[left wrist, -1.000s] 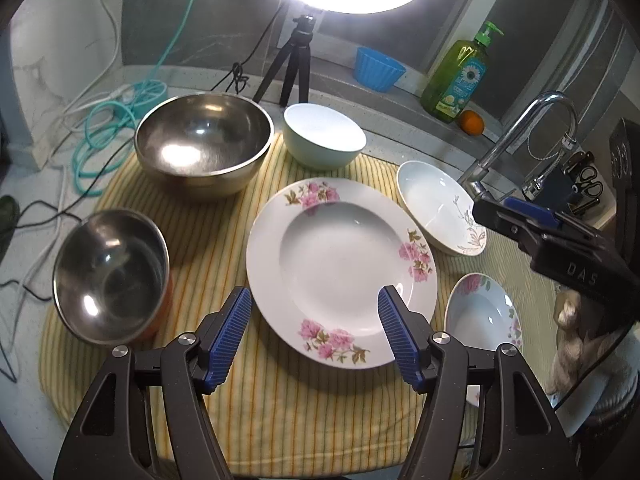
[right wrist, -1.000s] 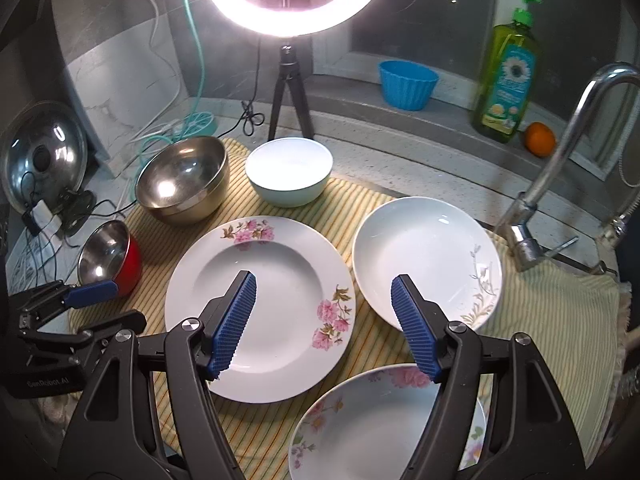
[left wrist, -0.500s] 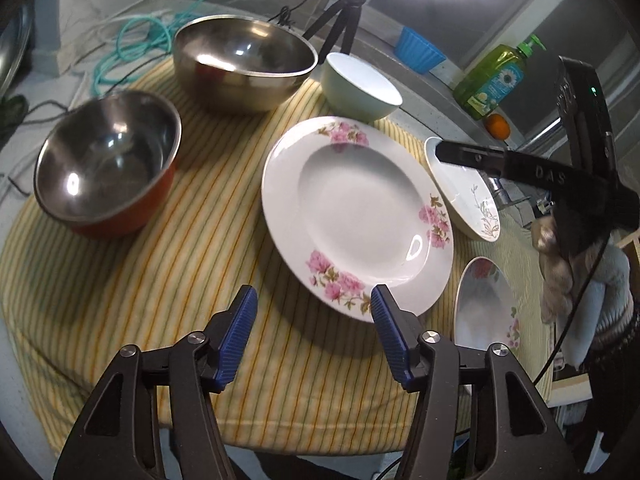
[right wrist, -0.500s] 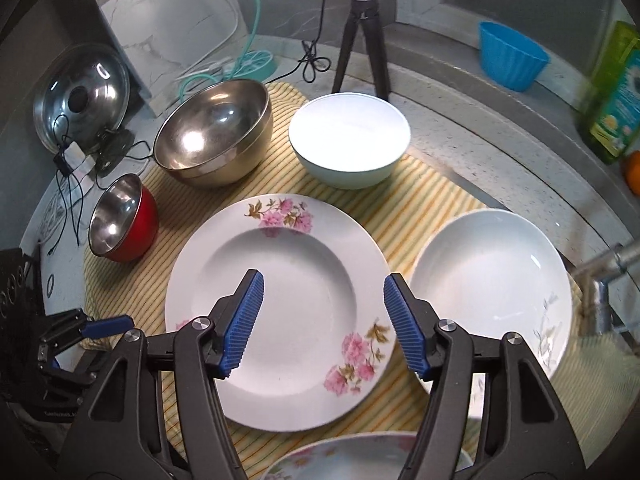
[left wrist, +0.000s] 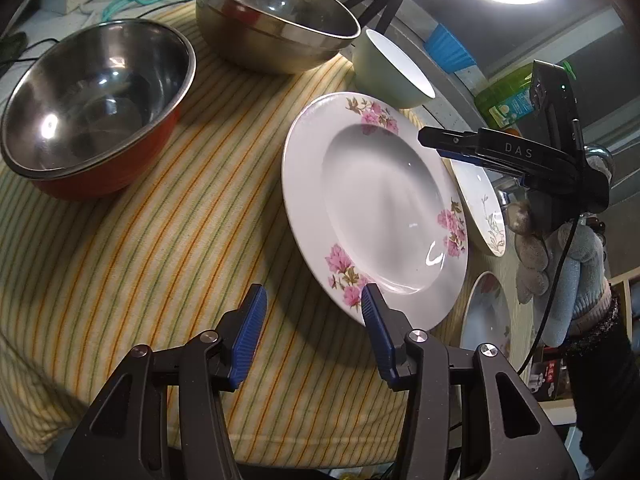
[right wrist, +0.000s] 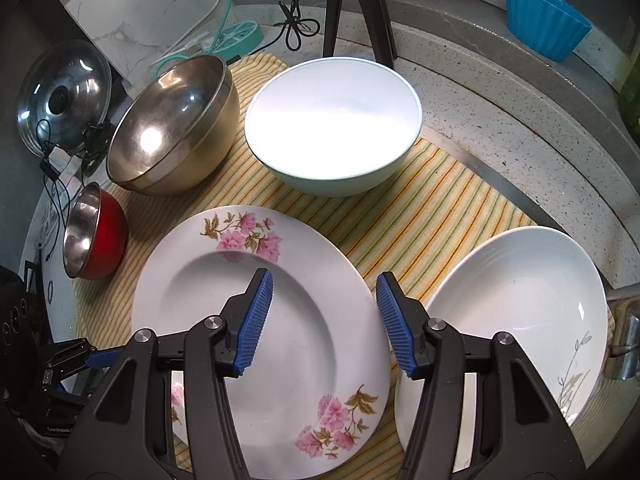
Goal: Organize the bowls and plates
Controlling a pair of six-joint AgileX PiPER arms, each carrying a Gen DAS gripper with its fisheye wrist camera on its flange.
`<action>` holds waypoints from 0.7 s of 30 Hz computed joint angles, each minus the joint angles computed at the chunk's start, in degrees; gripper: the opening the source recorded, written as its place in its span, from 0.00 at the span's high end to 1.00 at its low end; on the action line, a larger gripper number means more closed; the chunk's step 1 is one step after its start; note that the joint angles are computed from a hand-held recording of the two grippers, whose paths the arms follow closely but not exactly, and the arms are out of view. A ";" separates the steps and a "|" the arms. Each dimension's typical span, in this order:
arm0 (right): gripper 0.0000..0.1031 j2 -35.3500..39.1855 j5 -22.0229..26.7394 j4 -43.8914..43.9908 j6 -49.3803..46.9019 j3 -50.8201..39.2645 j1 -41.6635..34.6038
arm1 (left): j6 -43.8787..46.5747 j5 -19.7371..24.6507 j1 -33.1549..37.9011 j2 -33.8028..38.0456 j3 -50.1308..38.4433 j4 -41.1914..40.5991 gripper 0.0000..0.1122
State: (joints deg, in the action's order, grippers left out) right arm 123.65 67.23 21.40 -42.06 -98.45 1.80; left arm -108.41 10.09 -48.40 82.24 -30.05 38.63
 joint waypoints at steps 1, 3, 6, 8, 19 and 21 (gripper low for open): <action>0.44 0.46 0.12 -0.23 0.07 -0.45 0.27 | 0.41 -0.57 0.39 0.26 0.04 -0.07 0.61; 0.44 1.30 0.52 -0.64 0.26 -1.35 0.54 | 2.39 -1.77 1.18 0.87 -0.10 -1.62 0.61; 0.44 2.71 1.29 -1.03 0.86 -2.96 0.85 | 4.38 -3.68 2.02 1.70 0.00 -3.20 0.63; 0.44 3.65 2.07 -1.26 1.23 -4.16 1.07 | 6.37 -4.72 2.37 2.45 -0.26 -4.66 0.67; 0.49 5.13 2.53 -1.83 1.61 -5.47 1.43 | -0.84 -6.75 3.09 4.15 -1.26 4.64 0.77; 0.49 4.76 2.02 -2.11 1.80 -4.74 1.67 | 2.18 -5.72 2.87 4.19 -1.77 1.73 0.77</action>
State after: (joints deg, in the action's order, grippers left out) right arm 128.41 69.25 19.28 -40.27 -103.20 3.47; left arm -106.23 4.37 -45.54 86.43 -31.82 40.36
